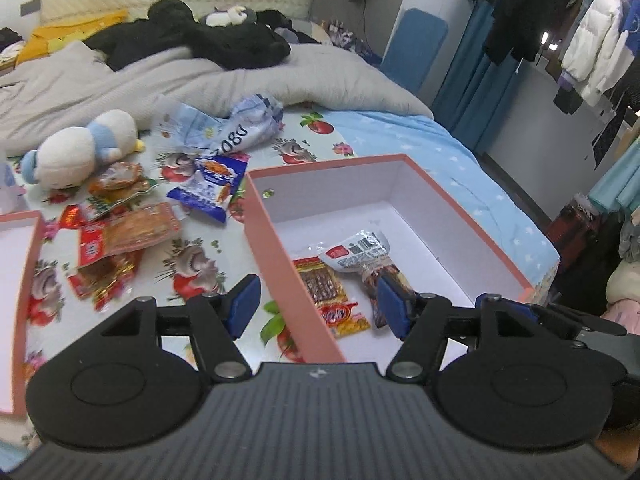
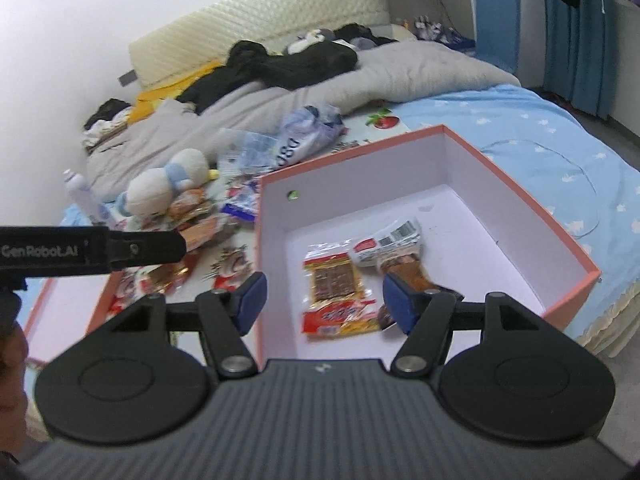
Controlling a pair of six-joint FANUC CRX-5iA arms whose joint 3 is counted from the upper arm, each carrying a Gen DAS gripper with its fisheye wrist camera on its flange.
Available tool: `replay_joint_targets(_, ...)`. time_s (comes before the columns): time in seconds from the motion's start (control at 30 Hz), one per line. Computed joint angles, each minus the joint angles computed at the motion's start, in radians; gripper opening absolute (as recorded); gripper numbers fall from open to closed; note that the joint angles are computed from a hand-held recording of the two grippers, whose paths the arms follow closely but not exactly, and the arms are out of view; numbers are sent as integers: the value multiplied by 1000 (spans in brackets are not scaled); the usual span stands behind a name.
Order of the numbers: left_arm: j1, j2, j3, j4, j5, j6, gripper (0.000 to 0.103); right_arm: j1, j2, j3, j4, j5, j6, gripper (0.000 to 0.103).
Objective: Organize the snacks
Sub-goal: 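Withdraw both grippers from the box back toward the snack pile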
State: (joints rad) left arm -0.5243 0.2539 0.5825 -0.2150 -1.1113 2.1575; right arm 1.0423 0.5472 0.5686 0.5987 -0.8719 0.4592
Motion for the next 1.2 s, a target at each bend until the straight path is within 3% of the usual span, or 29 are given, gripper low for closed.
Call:
replay_joint_targets(0.33, -96, -194, -169, -151, -21, 136, 69, 79, -109, -183, 115, 96, -122, 67)
replay_joint_targets(0.43, -114, -237, -208, -177, -28, 149, 69, 103, -108, -189, 136, 86, -96, 67)
replay_joint_targets(0.57, -166, -284, -233, -274, -62, 190, 70, 116, -137, -245, 146, 153, -99, 67)
replay_joint_targets(0.7, -184, -334, -277, -304, -75, 249, 71, 125, -150, -275, 179, 174, -122, 67)
replay_joint_targets(1.0, -216, -406, -360, -340, -114, 336, 75, 156, -142, -262, 135, 201, -37, 67)
replay_joint_targets(1.2, -180, -436, -412, -315, -111, 369, 75, 161, -104, -207, 101, 192, 7, 67)
